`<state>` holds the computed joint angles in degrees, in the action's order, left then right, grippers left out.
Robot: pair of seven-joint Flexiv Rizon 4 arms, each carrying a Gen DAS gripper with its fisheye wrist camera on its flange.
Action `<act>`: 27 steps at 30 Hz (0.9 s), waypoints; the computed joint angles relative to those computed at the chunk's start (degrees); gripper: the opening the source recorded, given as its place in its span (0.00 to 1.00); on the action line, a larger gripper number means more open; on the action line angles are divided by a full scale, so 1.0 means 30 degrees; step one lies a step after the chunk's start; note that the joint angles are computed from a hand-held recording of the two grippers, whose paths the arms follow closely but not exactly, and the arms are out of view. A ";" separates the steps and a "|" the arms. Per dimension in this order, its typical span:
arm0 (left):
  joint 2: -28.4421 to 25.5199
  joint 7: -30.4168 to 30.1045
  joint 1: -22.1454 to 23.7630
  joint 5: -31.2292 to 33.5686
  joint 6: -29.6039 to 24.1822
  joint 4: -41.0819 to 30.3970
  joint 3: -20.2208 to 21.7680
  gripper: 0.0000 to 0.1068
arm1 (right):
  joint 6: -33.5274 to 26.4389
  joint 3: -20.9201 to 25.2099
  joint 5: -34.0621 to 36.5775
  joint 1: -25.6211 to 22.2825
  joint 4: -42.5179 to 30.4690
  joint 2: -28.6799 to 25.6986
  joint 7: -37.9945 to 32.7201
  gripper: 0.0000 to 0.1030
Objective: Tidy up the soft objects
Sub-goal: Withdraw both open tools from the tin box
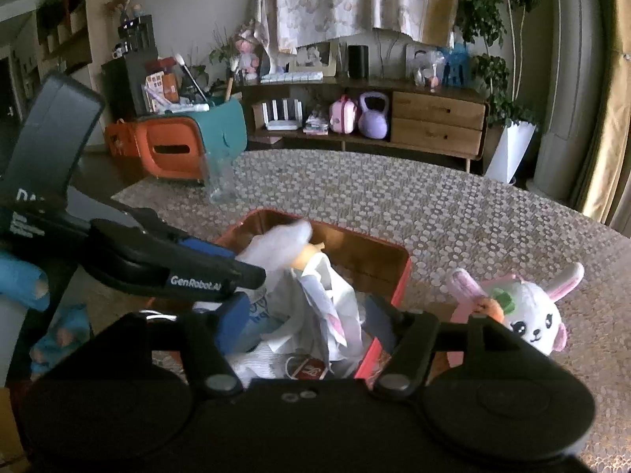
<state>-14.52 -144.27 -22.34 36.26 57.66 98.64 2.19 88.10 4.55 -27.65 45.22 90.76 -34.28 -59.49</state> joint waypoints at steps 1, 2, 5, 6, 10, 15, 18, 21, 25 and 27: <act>0.0108 -0.0242 -0.0015 0.0105 0.0256 0.0134 0.0059 0.66 | 0.0181 -0.0345 -0.0047 0.0215 0.0195 0.0144 0.0208 0.65; 0.0234 -0.0326 0.0066 -0.0033 0.0554 0.0340 0.0047 0.66 | 0.0249 -0.0212 0.0031 0.0091 0.0290 0.0224 0.0207 0.67; 0.0549 -0.0563 0.0048 0.0012 0.0798 0.0598 0.0013 0.66 | 0.0775 -0.0792 0.0117 0.0365 0.0913 0.0649 0.0776 0.70; 0.0680 -0.0720 -0.0049 0.0237 0.0707 0.0619 0.0004 0.66 | 0.0965 -0.0939 0.0093 0.0450 0.1131 0.0799 0.0893 0.71; 0.1208 -0.1305 -0.0175 0.0718 0.0680 0.0868 -0.0242 0.67 | 0.1910 -0.1634 -0.0042 0.0878 0.2145 0.1546 0.1225 0.75; 0.1962 -0.2329 -0.0414 0.1734 0.0096 0.1048 -0.0697 0.72 | 0.2938 -0.2628 0.0089 0.1677 0.3318 0.2462 0.1429 0.81; 0.2499 -0.2952 -0.0440 0.2301 -0.0103 0.1280 -0.1076 0.74 | 0.3559 -0.3342 0.0475 0.2359 0.4005 0.2970 0.1457 0.84; 0.2999 -0.3688 -0.0512 0.3118 -0.0431 0.1384 -0.1525 0.77 | 0.4187 -0.4404 0.1151 0.3369 0.4769 0.3514 0.1357 0.87; 0.3497 -0.4223 -0.0495 0.3779 -0.0788 0.1402 -0.2143 0.80 | 0.4972 -0.5830 0.2510 0.4871 0.5617 0.4107 0.0778 0.92; 0.3727 -0.4663 -0.0561 0.4366 -0.1177 0.1338 -0.2441 0.83 | 0.5417 -0.6319 0.3233 0.5431 0.5992 0.4315 0.0343 0.95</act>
<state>-3.34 -158.26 -24.02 49.36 54.13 102.66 -5.13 104.35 -14.41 -17.95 61.51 108.74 -21.34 -58.46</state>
